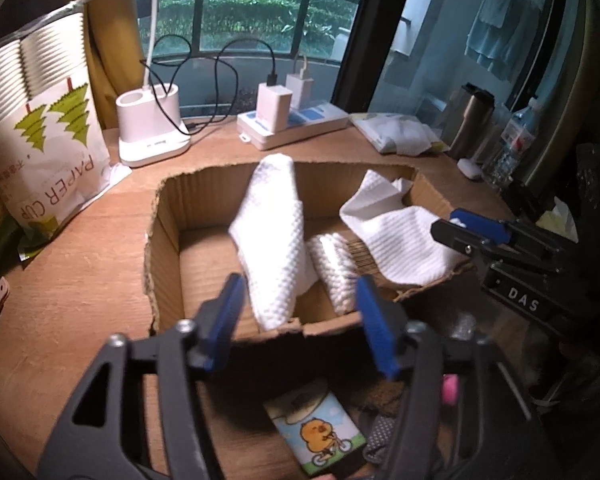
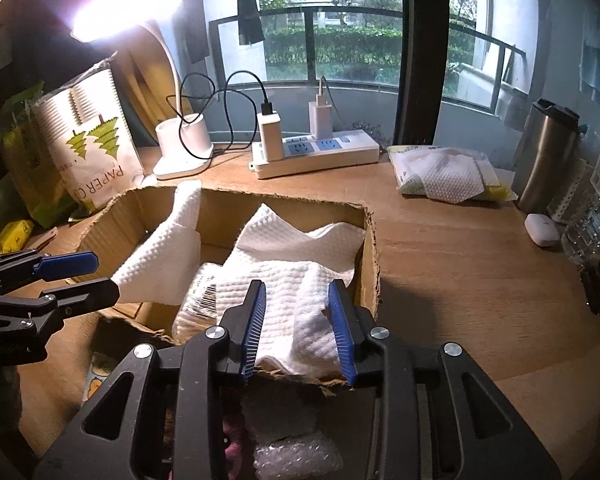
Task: Organize soft objects
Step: 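Lower the waffle towel into the box and open the left gripper, then grasp the bubble-wrap bundle with the right gripper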
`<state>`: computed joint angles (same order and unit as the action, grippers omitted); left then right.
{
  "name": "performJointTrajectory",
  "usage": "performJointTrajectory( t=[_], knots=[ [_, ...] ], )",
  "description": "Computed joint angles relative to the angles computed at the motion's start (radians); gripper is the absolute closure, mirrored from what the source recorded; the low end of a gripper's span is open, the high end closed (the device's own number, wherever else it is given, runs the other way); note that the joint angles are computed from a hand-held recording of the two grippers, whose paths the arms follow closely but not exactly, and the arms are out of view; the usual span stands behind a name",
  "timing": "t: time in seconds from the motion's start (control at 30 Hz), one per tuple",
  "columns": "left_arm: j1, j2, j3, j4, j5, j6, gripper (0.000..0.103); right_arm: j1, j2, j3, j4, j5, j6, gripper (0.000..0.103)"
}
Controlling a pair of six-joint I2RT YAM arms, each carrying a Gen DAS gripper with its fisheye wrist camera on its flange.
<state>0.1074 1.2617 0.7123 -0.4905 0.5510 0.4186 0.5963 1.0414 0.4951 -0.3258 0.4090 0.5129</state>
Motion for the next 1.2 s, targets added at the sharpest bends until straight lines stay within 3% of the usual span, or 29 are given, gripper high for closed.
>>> performJointTrajectory(
  t=[0.1, 0.6, 0.97, 1.2],
  knots=[
    [0.024, -0.037, -0.008, -0.024, 0.028, 0.01, 0.034, 0.032, -0.024, 0.005, -0.029, 0.025, 0.024, 0.06],
    [0.175, -0.279, -0.079, -0.18, 0.181, 0.107, 0.033, 0.335, -0.167, 0.059, -0.311, 0.255, 0.264, 0.055],
    [0.309, -0.441, -0.154, -0.336, 0.243, 0.247, 0.033, 0.649, -0.198, 0.076, -0.62, 0.432, 0.66, 0.052],
    [0.321, -0.556, -0.234, -0.414, 0.225, 0.302, 0.033, 0.81, -0.185, 0.019, -0.722, 0.44, 0.906, 0.051]
  ],
)
